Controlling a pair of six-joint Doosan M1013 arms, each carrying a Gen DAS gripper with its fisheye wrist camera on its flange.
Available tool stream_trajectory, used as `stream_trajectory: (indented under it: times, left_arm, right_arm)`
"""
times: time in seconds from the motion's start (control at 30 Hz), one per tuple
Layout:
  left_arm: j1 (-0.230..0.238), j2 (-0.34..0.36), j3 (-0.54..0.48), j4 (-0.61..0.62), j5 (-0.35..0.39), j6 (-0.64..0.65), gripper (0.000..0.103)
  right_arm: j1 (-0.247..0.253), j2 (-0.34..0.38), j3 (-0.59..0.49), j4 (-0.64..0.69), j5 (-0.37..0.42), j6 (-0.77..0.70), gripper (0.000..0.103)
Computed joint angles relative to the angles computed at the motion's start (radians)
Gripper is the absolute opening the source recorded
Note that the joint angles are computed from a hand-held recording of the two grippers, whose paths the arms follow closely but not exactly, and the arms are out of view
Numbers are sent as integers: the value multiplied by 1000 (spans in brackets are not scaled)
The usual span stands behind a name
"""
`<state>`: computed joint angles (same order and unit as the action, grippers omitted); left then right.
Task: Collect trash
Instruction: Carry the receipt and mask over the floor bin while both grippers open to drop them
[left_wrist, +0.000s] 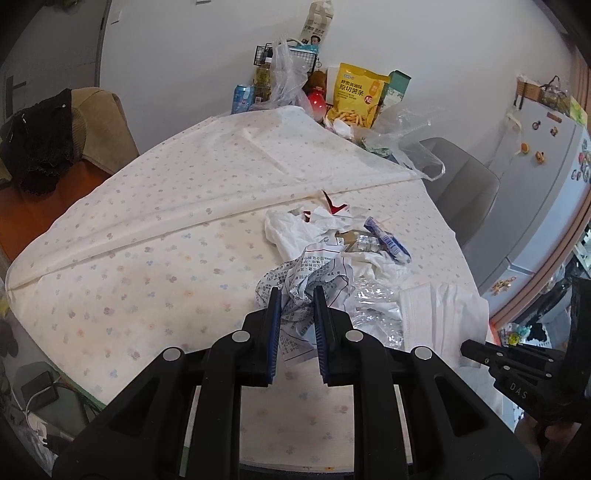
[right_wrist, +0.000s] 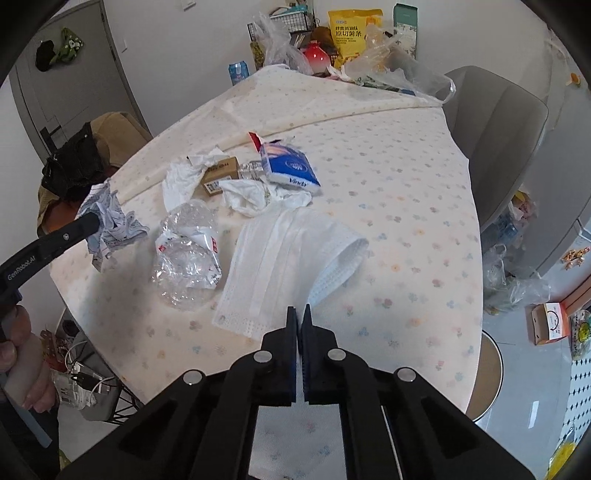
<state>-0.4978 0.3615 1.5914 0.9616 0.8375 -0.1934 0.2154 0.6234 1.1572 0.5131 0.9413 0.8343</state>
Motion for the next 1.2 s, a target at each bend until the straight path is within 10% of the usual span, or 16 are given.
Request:
stream_trajectory:
  times: [1.2]
  left_arm:
    - [2, 248, -423, -303, -193, 591, 17]
  right_arm:
    - [-184, 28, -70, -64, -173, 328, 3]
